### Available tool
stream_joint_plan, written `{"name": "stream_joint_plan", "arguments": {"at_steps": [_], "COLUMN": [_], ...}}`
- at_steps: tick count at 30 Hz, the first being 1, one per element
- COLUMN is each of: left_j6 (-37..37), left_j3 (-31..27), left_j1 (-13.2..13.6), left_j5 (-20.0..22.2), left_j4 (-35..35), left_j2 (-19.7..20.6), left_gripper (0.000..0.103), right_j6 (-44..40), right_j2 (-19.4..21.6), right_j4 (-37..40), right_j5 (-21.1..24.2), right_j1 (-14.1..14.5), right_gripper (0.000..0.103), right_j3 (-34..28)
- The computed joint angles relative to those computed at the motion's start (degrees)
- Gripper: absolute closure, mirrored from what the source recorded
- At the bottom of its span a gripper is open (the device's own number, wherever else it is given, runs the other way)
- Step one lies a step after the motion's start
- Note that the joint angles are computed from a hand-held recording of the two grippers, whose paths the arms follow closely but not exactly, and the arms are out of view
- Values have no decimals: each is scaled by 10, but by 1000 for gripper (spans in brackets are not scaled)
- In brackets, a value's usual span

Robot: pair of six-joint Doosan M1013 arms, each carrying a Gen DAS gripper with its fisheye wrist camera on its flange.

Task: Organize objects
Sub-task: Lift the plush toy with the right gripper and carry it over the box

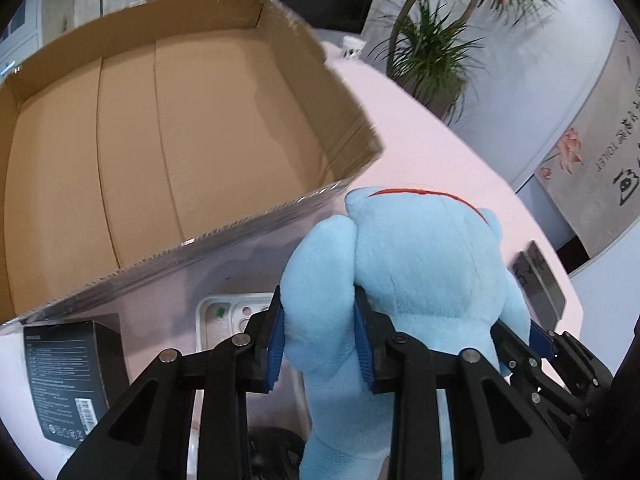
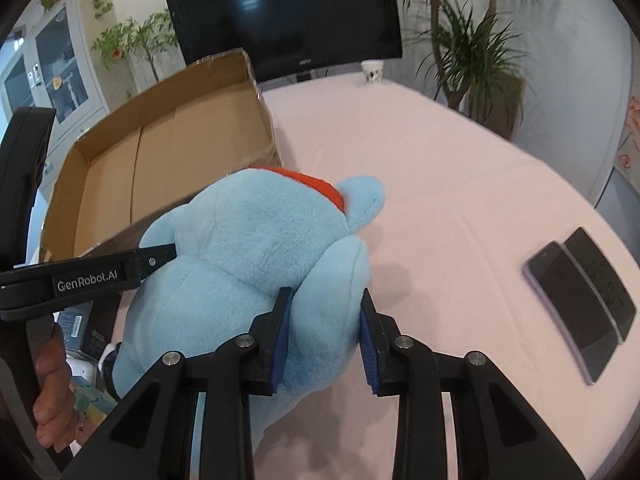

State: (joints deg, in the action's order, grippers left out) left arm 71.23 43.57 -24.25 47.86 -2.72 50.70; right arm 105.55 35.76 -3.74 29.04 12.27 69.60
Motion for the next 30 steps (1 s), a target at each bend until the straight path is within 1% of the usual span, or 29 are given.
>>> {"name": "stream_joint_plan", "arguments": {"at_steps": [3, 6, 12, 16, 21, 22, 25, 30], "left_j6": [7, 6, -16, -39, -89, -98, -136, -231], "left_j3": [13, 38, 83, 106, 139, 148, 187, 240], "left_j1": [-2, -2, 8, 22, 38, 44, 57, 81], "left_j5": [-26, -59, -118, -150, -187, -197, -236, -289], "left_j4": [0, 9, 20, 23, 53, 59, 78, 129], "left_j2": [-14, -34, -67, -85, -105, -111, -131, -154], "left_gripper": [75, 75, 75, 75, 75, 75, 75, 75], "right_j6": [23, 48, 43, 8, -43, -62, -143, -240], "right_j2": [-20, -39, -56, -54, -43, -40, -26, 2], "right_j4": [-26, -62, -91, -84, -71, -58, 20, 66], "right_j5": [-23, -44, -63, -65, -67, -67, -75, -69], "right_j1": [3, 8, 23, 36, 55, 58, 66, 93], "right_gripper": [75, 75, 75, 75, 75, 75, 75, 75], "right_j3": [23, 39, 37, 18, -14, -22, -51, -104]}}
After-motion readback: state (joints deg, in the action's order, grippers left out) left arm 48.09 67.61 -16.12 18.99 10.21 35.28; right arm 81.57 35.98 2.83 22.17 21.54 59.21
